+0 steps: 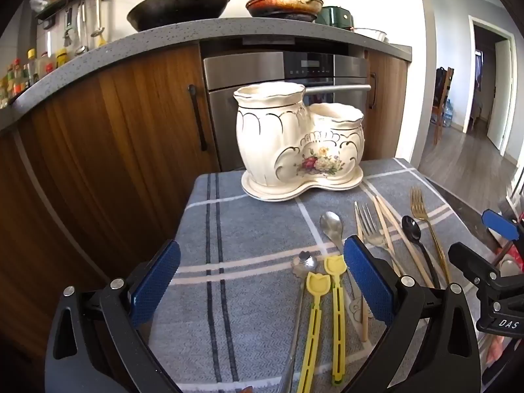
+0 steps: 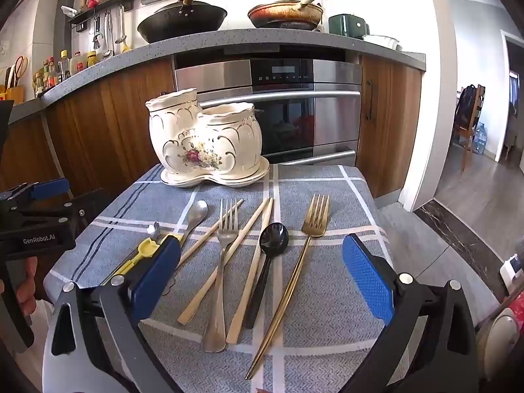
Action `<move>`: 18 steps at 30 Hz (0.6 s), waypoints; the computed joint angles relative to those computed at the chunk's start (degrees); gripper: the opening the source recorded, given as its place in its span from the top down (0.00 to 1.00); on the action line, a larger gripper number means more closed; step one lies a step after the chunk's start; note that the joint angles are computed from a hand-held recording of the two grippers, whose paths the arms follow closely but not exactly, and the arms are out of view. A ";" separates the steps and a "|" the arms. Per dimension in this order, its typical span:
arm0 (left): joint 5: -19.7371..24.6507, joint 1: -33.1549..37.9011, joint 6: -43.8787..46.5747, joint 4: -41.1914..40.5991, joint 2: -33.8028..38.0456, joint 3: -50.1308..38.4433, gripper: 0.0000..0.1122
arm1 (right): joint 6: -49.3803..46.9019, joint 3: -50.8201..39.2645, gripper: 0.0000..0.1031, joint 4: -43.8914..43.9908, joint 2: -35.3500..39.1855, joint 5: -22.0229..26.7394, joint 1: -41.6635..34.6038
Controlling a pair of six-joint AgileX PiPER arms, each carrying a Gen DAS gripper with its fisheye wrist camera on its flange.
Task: Organize utensils
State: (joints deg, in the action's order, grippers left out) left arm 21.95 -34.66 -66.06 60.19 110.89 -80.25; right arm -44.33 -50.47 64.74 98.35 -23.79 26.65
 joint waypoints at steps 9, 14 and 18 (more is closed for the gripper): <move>0.36 -0.20 -0.90 0.76 0.07 -0.03 0.12 | 1.22 0.06 0.06 -1.06 0.06 0.21 -0.19; -0.23 0.01 -1.42 1.08 -0.23 0.37 0.12 | 0.69 -0.28 0.06 -0.66 0.28 -0.15 -0.03; 0.70 -0.56 -0.65 0.61 -0.51 0.08 0.12 | 0.97 0.01 0.06 -0.78 0.25 -0.53 0.20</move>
State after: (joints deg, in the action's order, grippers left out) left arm 22.65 -35.22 -66.70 60.80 110.38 -80.18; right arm -43.37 -50.46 63.95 98.59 -24.32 26.85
